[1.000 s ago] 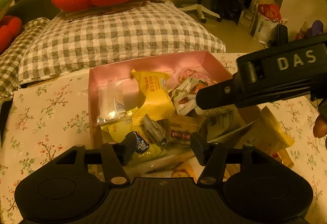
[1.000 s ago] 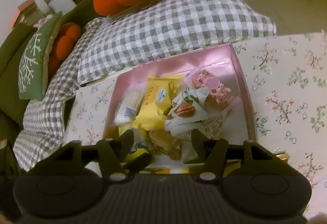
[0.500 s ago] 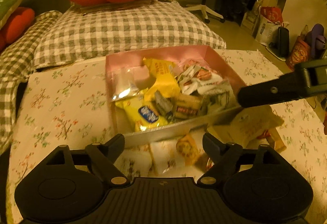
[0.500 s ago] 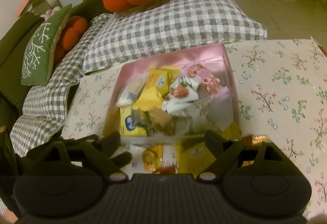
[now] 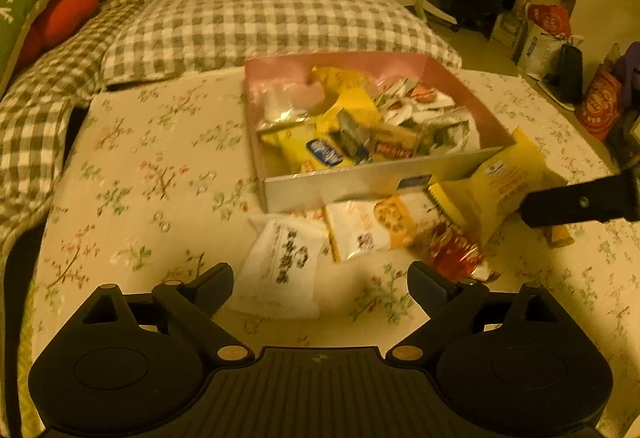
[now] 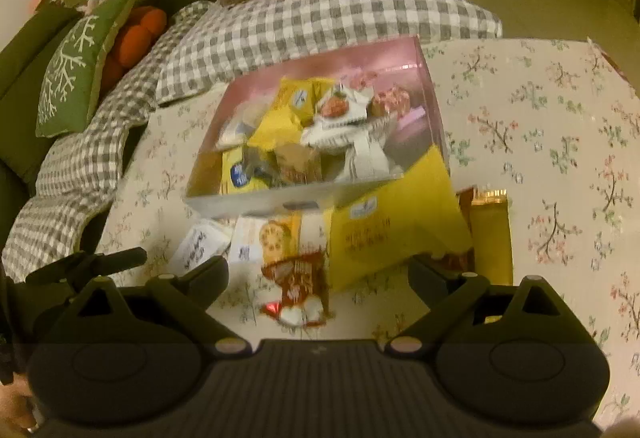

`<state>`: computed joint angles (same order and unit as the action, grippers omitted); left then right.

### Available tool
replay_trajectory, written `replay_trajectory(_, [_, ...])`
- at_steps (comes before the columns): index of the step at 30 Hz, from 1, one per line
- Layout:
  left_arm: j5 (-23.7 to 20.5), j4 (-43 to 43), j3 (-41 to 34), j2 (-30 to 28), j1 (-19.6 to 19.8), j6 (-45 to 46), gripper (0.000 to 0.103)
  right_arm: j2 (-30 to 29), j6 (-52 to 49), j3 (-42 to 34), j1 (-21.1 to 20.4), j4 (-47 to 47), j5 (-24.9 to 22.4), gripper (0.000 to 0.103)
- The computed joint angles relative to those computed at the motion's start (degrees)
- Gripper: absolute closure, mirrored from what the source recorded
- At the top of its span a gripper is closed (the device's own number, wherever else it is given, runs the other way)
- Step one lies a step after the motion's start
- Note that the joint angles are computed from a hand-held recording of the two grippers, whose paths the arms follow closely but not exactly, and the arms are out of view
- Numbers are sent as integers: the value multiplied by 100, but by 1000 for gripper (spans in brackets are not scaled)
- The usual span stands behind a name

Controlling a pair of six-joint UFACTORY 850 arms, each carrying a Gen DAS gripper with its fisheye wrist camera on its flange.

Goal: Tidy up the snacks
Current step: 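Open both tools to release the snacks in the box and withdraw, then grasp the white black-text packet with the left tool while the right tool grasps the red candy packet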

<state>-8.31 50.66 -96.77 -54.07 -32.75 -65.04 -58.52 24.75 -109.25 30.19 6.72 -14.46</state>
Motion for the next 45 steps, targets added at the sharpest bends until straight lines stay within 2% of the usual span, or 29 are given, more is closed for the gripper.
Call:
replay_trajectory(6, [-204,881,124,-24,-23,-919,7,30,-316,248,41,435,138,6])
replay_trajectory(12, [-347,2838,267,-24,-44,-2855,7,-99,-675,212,69,882,25,7])
replay_trajectory(15, [-274,3753,281,-53,-14,-3840,8,-216,-892,55,86,1044,-31,7])
replay_trajectory(19, [-208,4285,186,-145,-9,-4370,9,-389,-1260,-182,83,1417,-133,10])
replay_trajectory(21, [-195,4500,129,-196,-19,-4495,10,-479,-1475,-300,67,1684,-200,14])
replay_trajectory(23, [-193,4455,54,-254,-30,-4403,10,-513,-1522,-335,69,1726,-153,14])
replay_trajectory(29, [-232,3677,-191,-433,-51,-3546,21,-554,-1769,-400,72,1895,-89,31])
replay_trajectory(30, [-256,3554,-221,-455,-53,-3405,26,-563,-1858,-412,68,1975,-103,38])
replay_trajectory(33, [-292,3254,-283,-495,-53,-3137,37,-608,-2003,-477,56,2152,-165,48])
replay_trajectory(36, [-311,2894,-329,-524,-47,-2806,50,-647,-1686,-554,70,1781,-217,58])
replay_trajectory(45, [-303,2817,-290,-469,-49,-2728,58,-650,-1724,-571,80,1798,-209,61])
